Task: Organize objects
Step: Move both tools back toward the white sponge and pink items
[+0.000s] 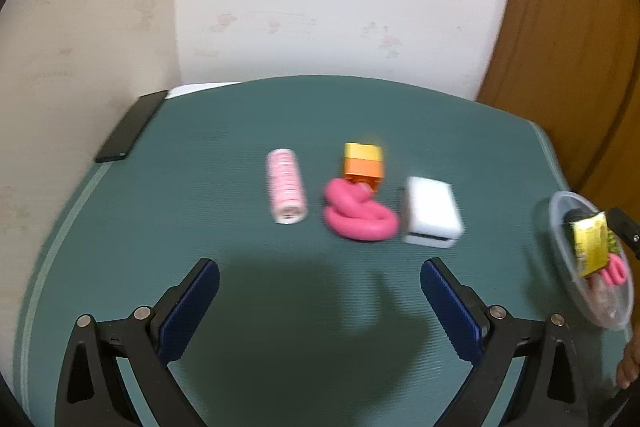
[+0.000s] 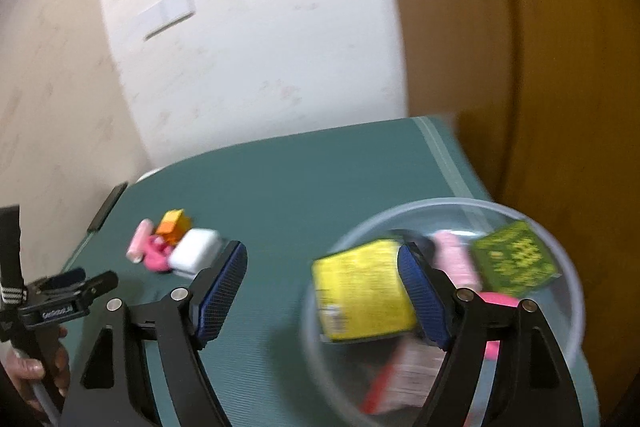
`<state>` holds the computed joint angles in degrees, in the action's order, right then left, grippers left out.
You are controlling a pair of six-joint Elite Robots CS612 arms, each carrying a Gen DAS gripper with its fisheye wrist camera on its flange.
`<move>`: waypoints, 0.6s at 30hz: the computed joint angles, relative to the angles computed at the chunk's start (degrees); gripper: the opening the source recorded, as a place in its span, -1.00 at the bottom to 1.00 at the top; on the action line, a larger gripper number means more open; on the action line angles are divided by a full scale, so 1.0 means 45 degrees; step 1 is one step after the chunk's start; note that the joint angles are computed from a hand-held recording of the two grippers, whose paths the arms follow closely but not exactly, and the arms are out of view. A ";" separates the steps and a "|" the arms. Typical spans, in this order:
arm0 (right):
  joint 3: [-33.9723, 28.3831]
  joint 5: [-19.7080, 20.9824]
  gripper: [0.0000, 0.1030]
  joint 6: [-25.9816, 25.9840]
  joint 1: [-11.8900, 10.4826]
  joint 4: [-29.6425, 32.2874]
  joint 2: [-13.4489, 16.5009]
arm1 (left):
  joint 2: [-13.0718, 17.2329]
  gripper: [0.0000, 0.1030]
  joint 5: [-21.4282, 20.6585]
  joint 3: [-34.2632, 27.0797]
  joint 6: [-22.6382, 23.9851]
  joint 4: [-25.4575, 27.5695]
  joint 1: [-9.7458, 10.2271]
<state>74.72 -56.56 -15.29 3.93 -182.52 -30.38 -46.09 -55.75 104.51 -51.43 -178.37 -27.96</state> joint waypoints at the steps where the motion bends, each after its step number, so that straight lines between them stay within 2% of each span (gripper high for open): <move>1: -0.0013 0.0031 0.53 -0.0190 0.0093 0.0179 -0.0001 | -0.0040 0.99 0.0086 0.0081 -0.0077 0.0102 0.0012; 7: -0.0188 0.0029 0.53 -0.1069 0.0660 0.1274 0.0059 | -0.0192 0.99 0.0299 0.0397 -0.0222 0.0423 0.0071; 18: -0.1177 -0.0491 0.53 -0.1884 0.1491 0.2924 0.0595 | -0.0261 0.99 -0.0238 0.0521 -0.0616 0.0435 0.0209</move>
